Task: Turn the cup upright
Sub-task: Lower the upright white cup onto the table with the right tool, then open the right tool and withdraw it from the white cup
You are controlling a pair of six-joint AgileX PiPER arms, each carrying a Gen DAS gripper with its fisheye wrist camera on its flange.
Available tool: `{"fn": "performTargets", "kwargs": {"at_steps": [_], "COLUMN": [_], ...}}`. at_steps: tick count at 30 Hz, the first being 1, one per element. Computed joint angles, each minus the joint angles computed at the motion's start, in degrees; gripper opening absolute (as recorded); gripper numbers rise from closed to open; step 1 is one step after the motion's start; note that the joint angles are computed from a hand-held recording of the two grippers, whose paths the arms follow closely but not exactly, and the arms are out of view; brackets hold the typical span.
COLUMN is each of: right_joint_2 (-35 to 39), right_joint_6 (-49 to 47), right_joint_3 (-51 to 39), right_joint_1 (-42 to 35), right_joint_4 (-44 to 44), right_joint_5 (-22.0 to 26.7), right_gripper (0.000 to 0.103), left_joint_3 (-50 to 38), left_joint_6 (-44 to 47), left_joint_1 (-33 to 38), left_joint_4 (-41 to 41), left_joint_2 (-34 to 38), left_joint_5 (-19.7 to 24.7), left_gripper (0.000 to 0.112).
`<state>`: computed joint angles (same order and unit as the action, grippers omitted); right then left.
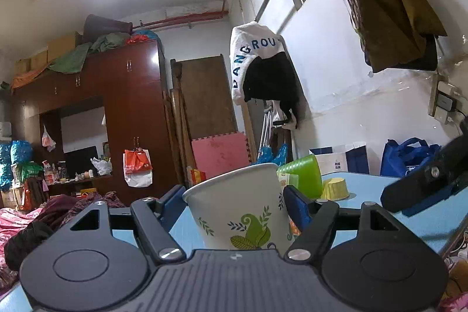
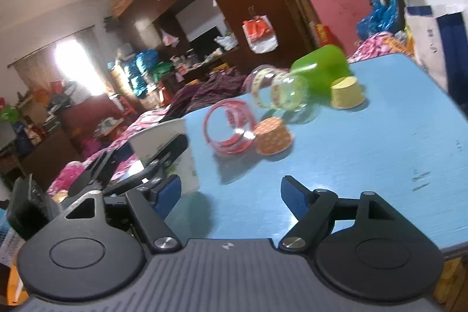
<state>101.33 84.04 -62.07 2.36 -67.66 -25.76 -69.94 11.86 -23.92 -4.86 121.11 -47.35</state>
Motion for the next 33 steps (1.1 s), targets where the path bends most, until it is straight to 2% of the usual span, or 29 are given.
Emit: {"fn": "performTargets", "kwargs": {"at_steps": [1,4,10,15,18,22,26,29,31,33], "right_joint_2": [0.1,0.7,1.3,0.9,0.8,0.9,0.6,-1.0,-2.8,-4.9], "right_joint_6": [-0.8,-0.9,-0.7,-1.4,-1.7,-1.9,-3.3,-11.4,-20.6,-30.9], "right_joint_3": [0.1,-0.1,-0.3,0.2,0.4,0.4,0.9,3.2,5.6,7.7], "right_joint_1": [-0.2,-1.1,-2.1,-2.5,-2.6,-2.8,-3.1,-2.5,-1.4,0.7], "right_joint_4": [1.0,1.6,1.1,1.3,1.5,1.7,3.2,11.3,20.3,29.7], "right_joint_5": [0.2,-0.5,-1.4,-2.0,-2.3,-2.6,-3.1,-2.2,-1.7,-0.8], "right_gripper": [0.079,0.080,0.080,0.081,0.081,0.081,0.082,0.087,0.096,0.102], "left_joint_3": [0.2,3.2,7.3,8.1,8.3,9.7,11.3,14.9,17.9,20.1], "left_joint_6": [-0.1,1.5,4.4,4.1,3.3,1.9,-1.2,-9.4,-15.8,-17.3], "left_joint_1": [0.0,-0.5,-1.5,-1.4,-0.8,-0.2,0.9,4.0,6.5,6.9], "left_joint_4": [0.2,-0.7,-0.8,0.2,2.1,3.5,6.5,14.3,19.8,18.6], "left_joint_2": [0.2,-0.1,-1.0,-1.4,-1.0,-1.3,-2.7,-6.3,-9.9,-14.2], "left_joint_5": [-0.3,-4.6,-8.7,-8.6,-9.3,-12.2,-13.2,-14.4,-15.4,-14.0], "left_gripper": [0.076,0.076,0.076,0.077,0.088,0.096,0.097,0.097,0.100,0.102]}}
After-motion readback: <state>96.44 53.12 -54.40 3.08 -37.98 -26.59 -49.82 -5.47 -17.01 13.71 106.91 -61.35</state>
